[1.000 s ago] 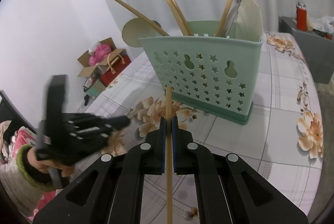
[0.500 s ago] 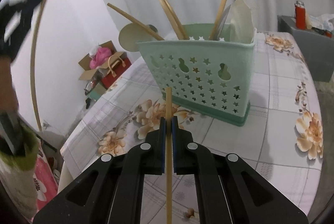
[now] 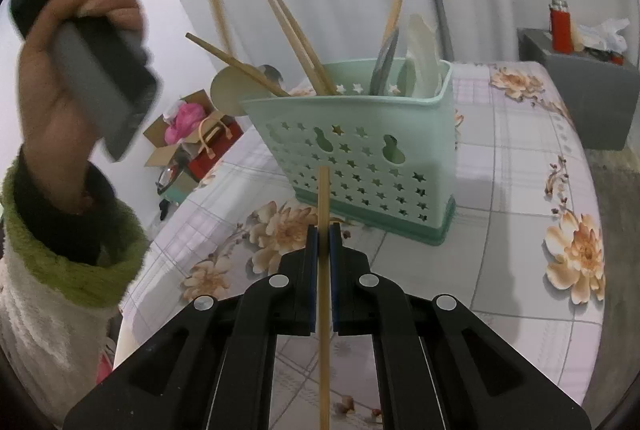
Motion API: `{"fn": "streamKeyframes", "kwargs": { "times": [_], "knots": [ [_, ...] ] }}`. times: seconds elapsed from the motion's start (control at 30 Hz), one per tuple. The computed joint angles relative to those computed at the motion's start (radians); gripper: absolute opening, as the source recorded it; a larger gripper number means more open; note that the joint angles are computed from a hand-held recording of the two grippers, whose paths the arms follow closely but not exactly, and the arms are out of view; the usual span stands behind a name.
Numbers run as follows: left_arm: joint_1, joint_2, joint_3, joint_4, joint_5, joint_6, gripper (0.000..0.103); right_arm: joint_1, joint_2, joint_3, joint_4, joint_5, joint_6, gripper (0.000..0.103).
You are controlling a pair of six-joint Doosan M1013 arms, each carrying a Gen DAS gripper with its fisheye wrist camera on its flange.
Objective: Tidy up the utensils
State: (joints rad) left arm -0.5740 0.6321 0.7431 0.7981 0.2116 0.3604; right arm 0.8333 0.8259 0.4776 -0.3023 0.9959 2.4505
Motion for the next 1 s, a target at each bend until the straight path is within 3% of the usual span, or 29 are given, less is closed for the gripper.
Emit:
{"fn": "streamKeyframes", "kwargs": {
  "times": [0.17,0.33,0.6,0.73,0.83,1.0],
  "knots": [
    [-0.016,0.032,-0.032,0.098,0.067,-0.1,0.006,-0.004,-0.017,0.037,0.005,-0.021,0.014,0.004],
    [-0.023,0.029,-0.007,0.151,0.079,-0.127,0.006,-0.005,-0.018,0.042,0.002,-0.026,0.022,0.004],
    [-0.021,0.014,0.064,0.039,0.047,-0.035,0.006,-0.005,-0.023,0.053,0.0,-0.027,0.031,0.004],
    [-0.017,0.011,0.07,0.112,0.036,-0.121,0.006,-0.003,-0.022,0.049,-0.006,-0.016,0.035,0.004],
    [-0.019,0.028,0.027,0.261,0.047,-0.26,0.006,-0.001,-0.024,0.05,-0.019,-0.015,0.044,0.004],
    [-0.032,0.072,-0.056,0.407,0.126,-0.377,0.006,0.0,-0.03,0.056,-0.033,-0.01,0.061,0.004]
  ]
}}
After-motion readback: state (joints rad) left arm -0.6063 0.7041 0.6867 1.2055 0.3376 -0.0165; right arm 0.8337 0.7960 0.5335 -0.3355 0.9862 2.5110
